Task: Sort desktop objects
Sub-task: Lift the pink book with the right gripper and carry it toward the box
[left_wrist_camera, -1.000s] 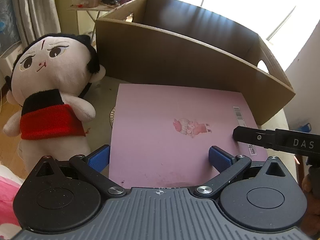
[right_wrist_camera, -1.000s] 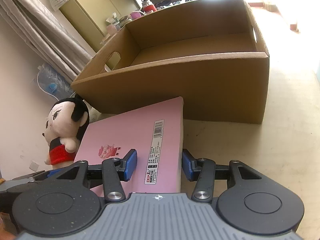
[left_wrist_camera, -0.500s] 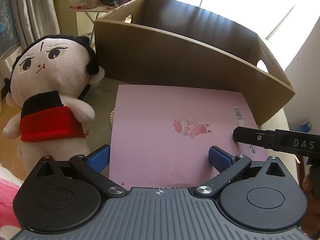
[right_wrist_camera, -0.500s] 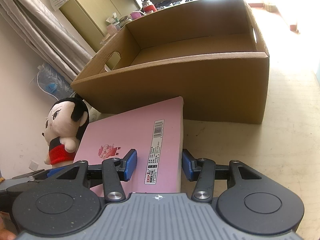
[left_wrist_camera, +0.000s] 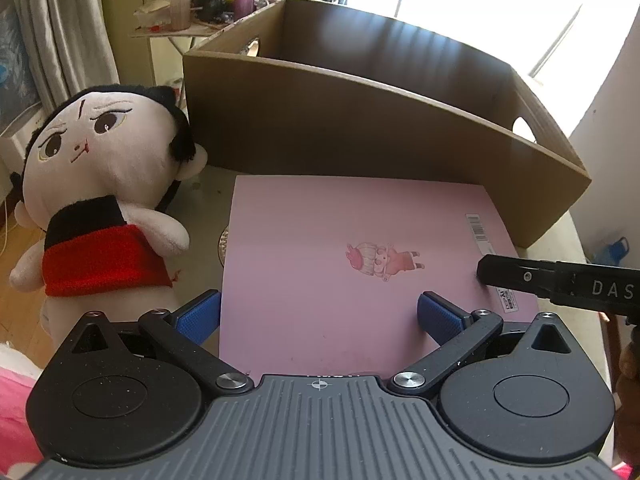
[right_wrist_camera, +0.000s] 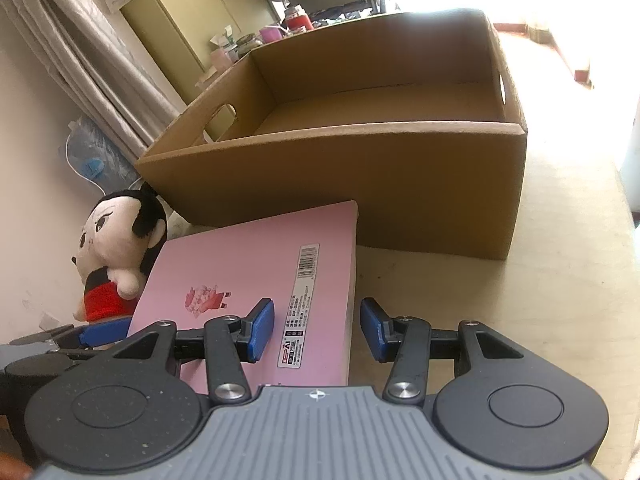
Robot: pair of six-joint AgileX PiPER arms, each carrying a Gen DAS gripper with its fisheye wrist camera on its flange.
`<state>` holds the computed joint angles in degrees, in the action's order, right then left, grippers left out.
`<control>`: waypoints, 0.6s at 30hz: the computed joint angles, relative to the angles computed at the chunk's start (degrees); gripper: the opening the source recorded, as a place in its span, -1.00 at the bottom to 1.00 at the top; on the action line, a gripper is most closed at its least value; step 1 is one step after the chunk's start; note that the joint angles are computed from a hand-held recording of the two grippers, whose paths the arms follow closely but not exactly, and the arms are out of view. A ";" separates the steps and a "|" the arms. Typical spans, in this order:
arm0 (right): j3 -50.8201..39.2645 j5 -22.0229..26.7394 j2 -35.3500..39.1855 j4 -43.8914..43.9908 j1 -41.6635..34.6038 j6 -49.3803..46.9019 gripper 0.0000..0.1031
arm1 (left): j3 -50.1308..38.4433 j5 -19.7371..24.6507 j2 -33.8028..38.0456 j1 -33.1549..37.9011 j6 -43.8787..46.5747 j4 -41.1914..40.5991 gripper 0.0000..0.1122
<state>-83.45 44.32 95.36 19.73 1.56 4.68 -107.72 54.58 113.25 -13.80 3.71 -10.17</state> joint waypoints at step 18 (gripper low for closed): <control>-0.83 0.19 -0.17 -4.06 2.12 1.79 -0.03 | -0.65 0.27 0.72 0.17 -0.43 0.07 0.84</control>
